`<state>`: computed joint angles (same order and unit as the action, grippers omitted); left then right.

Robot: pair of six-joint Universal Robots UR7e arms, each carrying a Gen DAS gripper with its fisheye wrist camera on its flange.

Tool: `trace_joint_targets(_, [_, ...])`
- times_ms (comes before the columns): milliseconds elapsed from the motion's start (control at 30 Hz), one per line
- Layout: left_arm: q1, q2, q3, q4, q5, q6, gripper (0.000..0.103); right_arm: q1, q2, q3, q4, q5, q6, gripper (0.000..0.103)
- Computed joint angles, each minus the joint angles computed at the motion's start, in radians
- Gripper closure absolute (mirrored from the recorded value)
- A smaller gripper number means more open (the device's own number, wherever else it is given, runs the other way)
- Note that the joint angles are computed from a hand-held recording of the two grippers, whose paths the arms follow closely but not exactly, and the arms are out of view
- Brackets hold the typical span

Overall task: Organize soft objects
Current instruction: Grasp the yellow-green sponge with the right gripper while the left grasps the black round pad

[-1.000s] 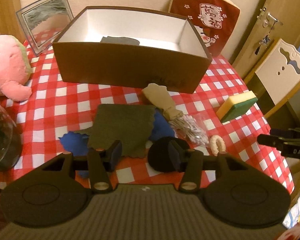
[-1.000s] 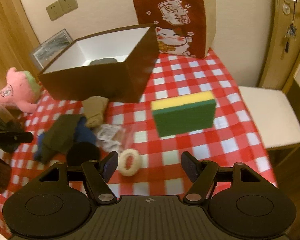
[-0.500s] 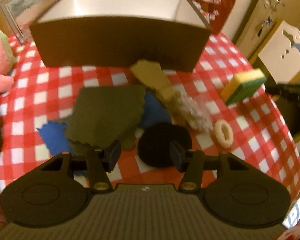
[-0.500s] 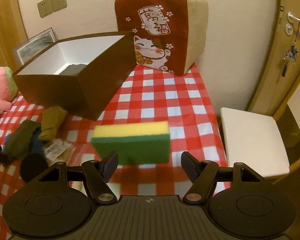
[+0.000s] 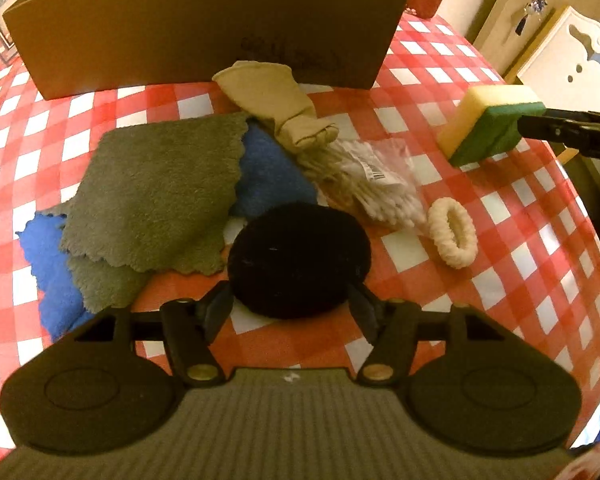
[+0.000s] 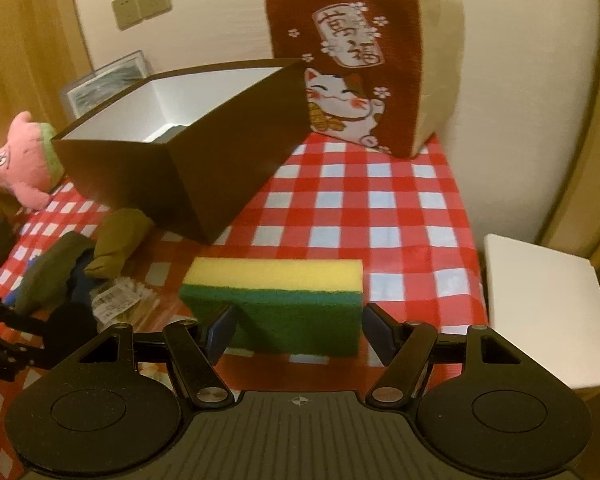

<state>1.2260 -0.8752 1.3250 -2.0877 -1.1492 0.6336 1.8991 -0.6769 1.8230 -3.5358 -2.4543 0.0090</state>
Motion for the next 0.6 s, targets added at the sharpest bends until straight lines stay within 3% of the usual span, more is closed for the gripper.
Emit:
trace_joint_targets(267, [-0.005, 0.006, 0.007, -0.019, -0.007, -0.005, 0.037, 0.038, 0.011, -0.009, 0.090, 0.087, 0.052, 0.034])
trace_joint_targets(400, [-0.007, 0.008, 0.025, -0.047, -0.003, 0.012, 0.034, 0.059, 0.017, -0.019, 0.140, 0.092, 0.088, 0.034])
trace_joint_targets(600, [-0.014, 0.011, 0.046, -0.079, 0.010, 0.019, 0.028, 0.069, 0.008, -0.029, 0.216, 0.001, 0.148, 0.034])
